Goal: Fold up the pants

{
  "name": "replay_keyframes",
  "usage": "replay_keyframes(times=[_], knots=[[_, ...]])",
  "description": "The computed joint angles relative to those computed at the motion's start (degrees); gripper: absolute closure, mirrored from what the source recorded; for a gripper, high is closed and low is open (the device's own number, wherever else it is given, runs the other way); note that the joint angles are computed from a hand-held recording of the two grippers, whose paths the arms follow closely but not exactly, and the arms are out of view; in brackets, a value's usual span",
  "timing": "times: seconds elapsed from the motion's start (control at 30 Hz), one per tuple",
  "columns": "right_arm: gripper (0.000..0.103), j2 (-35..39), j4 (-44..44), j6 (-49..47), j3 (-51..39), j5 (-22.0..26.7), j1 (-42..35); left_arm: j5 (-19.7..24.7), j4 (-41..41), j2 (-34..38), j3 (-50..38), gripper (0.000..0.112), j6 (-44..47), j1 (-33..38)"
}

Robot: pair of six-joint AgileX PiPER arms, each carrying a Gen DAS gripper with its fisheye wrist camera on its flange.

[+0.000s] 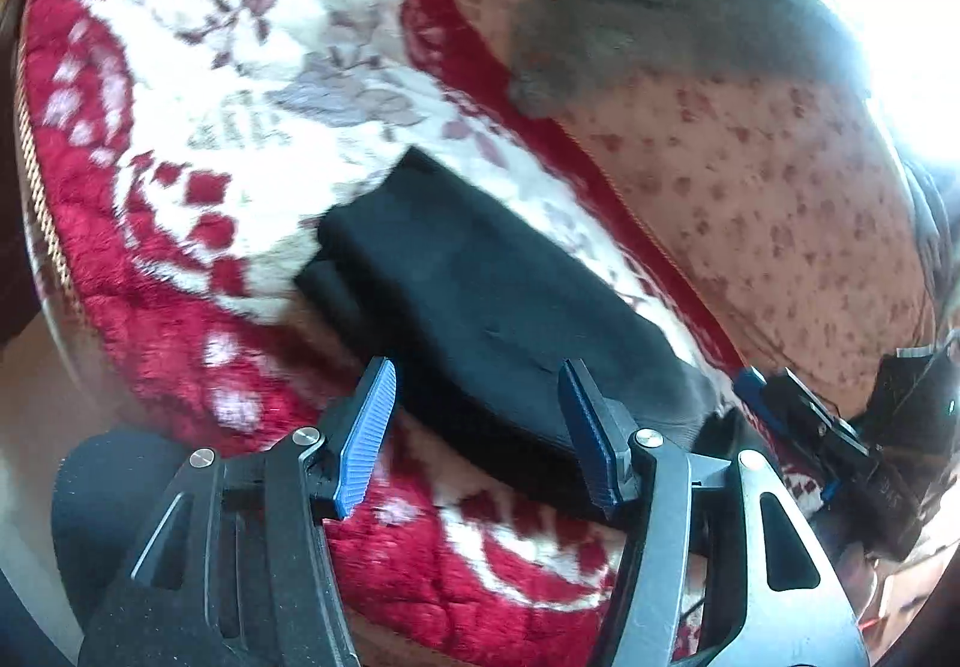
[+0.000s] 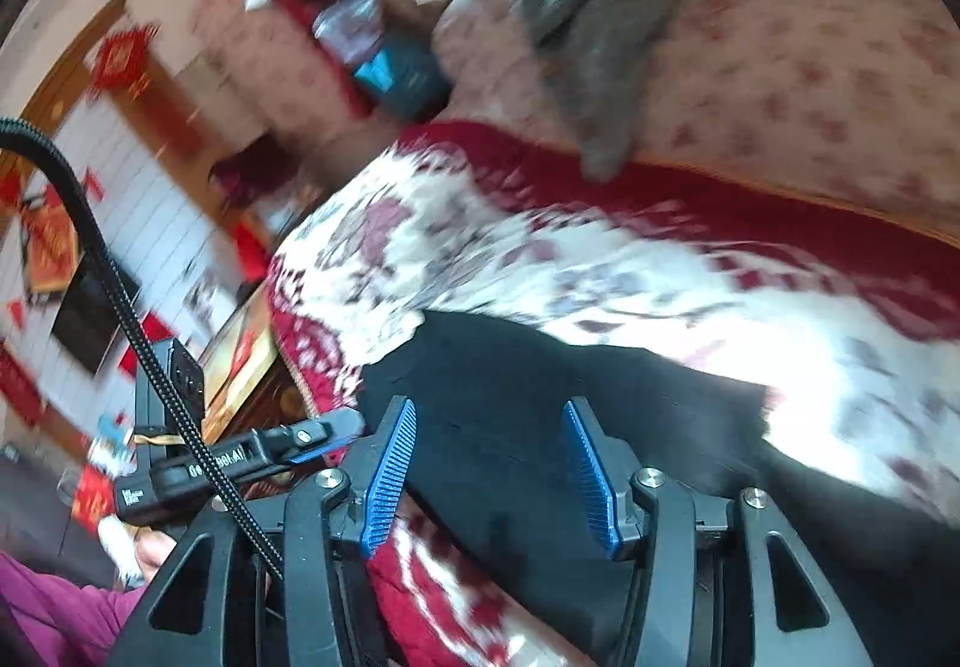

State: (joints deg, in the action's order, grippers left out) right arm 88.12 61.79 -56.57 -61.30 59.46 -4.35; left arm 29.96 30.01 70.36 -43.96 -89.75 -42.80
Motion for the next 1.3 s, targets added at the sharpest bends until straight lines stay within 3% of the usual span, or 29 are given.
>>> replay_keyframes(times=[0.2, 0.37, 0.7, 0.77, 0.8, 0.83, 0.9, 0.97, 1.07, 1.2, 1.3], knots=[[0.051, 10.0, -8.9, 7.2, -12.6, -6.7, 14.2, -2.3, -0.5, 1.4, 2.0, 0.053, -2.2, 3.0], [0.051, 17.8, -16.2, 11.2, -23.0, -7.1, 19.9, -8.4, -5.9, 3.3, 3.7, 0.052, 1.7, 7.6], [0.051, 36.6, -34.3, 22.4, -51.0, 0.3, 28.7, -13.2, 0.6, 5.9, 4.3, 0.047, -3.2, 8.9], [0.051, 41.6, -36.6, 24.4, -59.2, 4.9, 29.5, -14.0, 3.2, 6.1, 4.6, 0.047, -5.3, 9.1], [0.054, 43.4, -36.8, 24.5, -62.1, 6.8, 29.7, -14.7, 5.1, 6.1, 4.9, 0.047, -7.1, 9.2], [0.065, 44.6, -37.4, 24.4, -63.7, 7.4, 30.1, -15.2, 5.7, 6.0, 5.2, 0.047, -7.6, 9.4], [0.072, 44.8, -40.0, 24.3, -63.2, 5.4, 31.3, -17.0, 8.1, 5.8, 6.0, 0.047, -9.0, 10.1], [0.078, 43.0, -40.1, 23.1, -59.7, 2.2, 31.7, -16.4, 4.9, 6.4, 5.3, 0.076, -4.4, 10.9], [0.087, 39.4, -36.6, 21.1, -54.1, -1.5, 30.5, -18.7, -0.5, 6.1, 5.7, 0.087, 2.1, 12.1], [0.09, 31.0, -25.0, 15.7, -44.3, -4.9, 26.7, -15.0, 8.2, 3.2, 4.7, 0.092, -5.3, 9.0], [0.09, 24.1, -17.7, 11.7, -37.5, -6.1, 23.7, -9.8, 14.0, 0.5, 2.3, 0.093, -9.6, 4.7]])
